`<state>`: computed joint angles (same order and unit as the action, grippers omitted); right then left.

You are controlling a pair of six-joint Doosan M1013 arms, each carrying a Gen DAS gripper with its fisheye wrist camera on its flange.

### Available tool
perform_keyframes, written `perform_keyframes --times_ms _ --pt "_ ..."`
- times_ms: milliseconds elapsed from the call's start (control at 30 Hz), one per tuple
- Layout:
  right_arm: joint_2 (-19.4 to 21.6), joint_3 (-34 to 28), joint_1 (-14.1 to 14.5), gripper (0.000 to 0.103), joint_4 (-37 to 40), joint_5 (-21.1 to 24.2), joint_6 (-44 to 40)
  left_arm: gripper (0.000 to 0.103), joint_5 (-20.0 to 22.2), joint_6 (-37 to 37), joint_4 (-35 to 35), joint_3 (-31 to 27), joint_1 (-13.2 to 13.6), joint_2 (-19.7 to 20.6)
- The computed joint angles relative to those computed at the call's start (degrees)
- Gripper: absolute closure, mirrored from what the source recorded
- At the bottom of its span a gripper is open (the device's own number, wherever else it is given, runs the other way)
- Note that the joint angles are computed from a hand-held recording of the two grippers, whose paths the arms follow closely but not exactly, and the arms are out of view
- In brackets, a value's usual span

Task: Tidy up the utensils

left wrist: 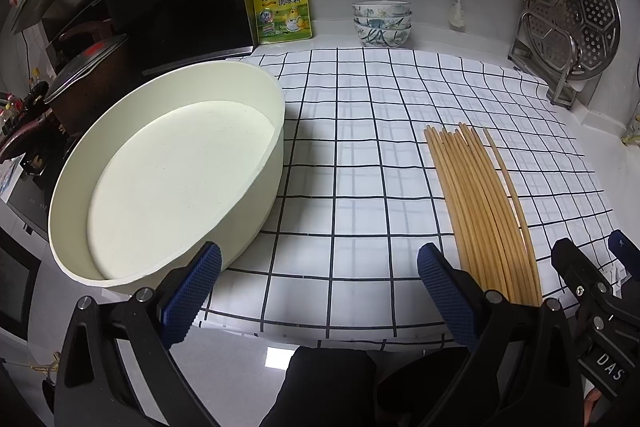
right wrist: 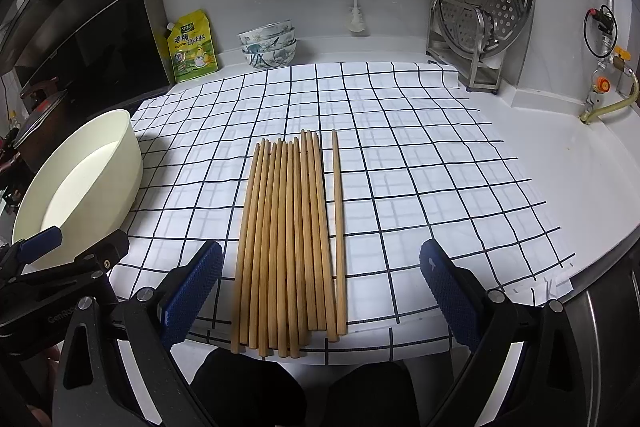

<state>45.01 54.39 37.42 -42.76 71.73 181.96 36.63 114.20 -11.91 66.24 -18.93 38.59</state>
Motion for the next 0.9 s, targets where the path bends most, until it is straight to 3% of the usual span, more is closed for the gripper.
perform_keyframes --times_ms 200,500,733,900 --pt "-0.37 0.71 -0.17 0.009 0.16 -1.05 0.09 0.006 0.65 -0.07 -0.57 -0.28 -0.13 0.24" --pt "-3.1 6.42 -1.04 0.009 0.29 -7.21 1.31 0.006 2.36 -0.13 -3.26 -0.52 -0.59 1.04" --pt "-3.83 9.16 -2.4 0.009 1.9 -4.98 1.52 0.006 4.72 0.75 -1.88 -1.95 -1.89 2.81" --pt "-2.8 8.13 -3.77 0.009 4.97 -2.45 -3.18 0.006 6.22 -0.82 -1.88 -4.0 -2.55 4.26"
